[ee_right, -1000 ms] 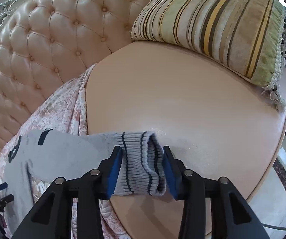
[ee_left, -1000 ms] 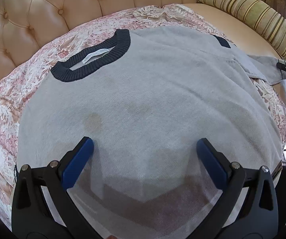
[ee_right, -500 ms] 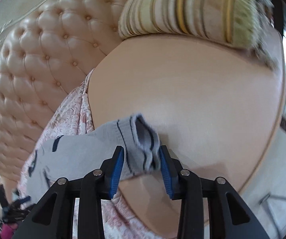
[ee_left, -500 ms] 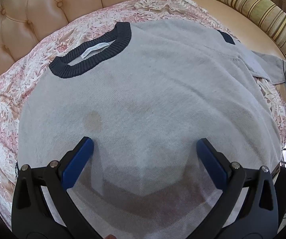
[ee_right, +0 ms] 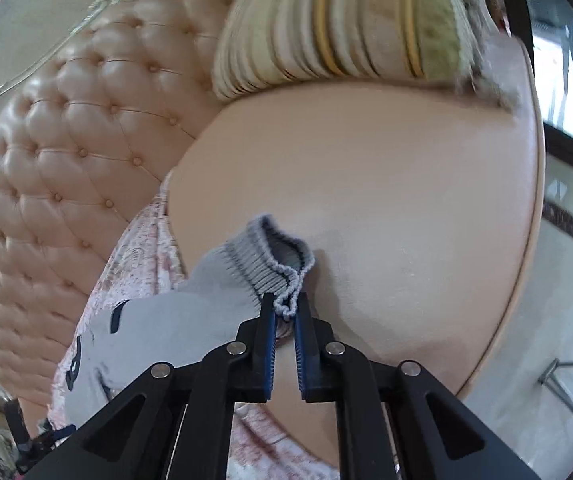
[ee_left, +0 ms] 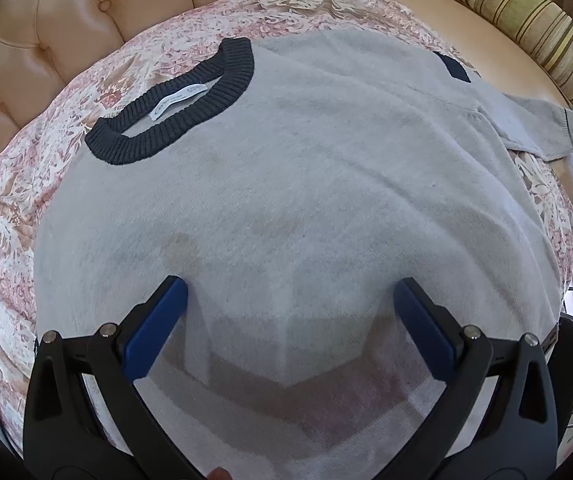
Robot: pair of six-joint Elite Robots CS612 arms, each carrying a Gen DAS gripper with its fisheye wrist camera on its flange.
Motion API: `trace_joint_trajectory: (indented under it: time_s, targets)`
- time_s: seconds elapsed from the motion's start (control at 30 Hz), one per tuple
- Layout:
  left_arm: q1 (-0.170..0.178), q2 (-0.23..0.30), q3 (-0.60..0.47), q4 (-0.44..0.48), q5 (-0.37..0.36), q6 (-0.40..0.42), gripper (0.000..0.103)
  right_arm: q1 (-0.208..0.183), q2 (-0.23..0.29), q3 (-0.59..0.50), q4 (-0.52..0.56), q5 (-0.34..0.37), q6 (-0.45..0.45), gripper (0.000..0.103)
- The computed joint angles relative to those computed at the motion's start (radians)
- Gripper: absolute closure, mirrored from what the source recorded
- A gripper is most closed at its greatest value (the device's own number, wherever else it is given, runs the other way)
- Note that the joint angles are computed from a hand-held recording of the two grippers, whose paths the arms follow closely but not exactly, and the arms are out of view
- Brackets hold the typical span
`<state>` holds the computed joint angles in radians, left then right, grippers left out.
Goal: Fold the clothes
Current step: 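Grasp the navy-striped sleeve cuff on the sofa seat with the right gripper, then lift the cuff with the right gripper and carry it toward the left gripper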
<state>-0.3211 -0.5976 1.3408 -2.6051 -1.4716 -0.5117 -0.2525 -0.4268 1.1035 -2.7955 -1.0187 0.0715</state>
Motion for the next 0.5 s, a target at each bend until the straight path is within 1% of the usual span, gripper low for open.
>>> trace_joint_trajectory:
  time_s: [0.1, 0.17, 0.23, 0.3, 0.4, 0.47, 0.5]
  targets:
    - [0.001, -0.001, 0.007, -0.02, -0.002, 0.013, 0.0, 0.018, -0.041, 0.053, -0.075, 0.002, -0.06, 0.095]
    - [0.003, -0.003, 0.012, -0.033, -0.011, 0.017, 0.0, 0.037, -0.07, 0.084, -0.116, 0.019, -0.114, 0.095]
    - [0.007, -0.009, 0.024, -0.06, -0.031, 0.01, 0.0, 0.058, -0.09, 0.104, -0.134, 0.042, -0.167, 0.095]
    - [0.015, -0.026, 0.065, -0.157, -0.074, -0.035, 0.0, 0.086, -0.112, 0.119, -0.126, 0.06, -0.247, 0.095]
    - [0.026, -0.06, 0.143, -0.318, -0.122, -0.117, 0.0, 0.128, -0.138, 0.14, -0.096, 0.11, -0.358, 0.095]
    - [0.034, -0.088, 0.197, -0.385, -0.14, -0.159, 0.0, 0.159, -0.155, 0.158, -0.082, 0.128, -0.43, 0.095]
    - [0.036, -0.096, 0.214, -0.4, -0.14, -0.171, 0.0, 0.174, -0.162, 0.168, -0.073, 0.14, -0.461, 0.095]
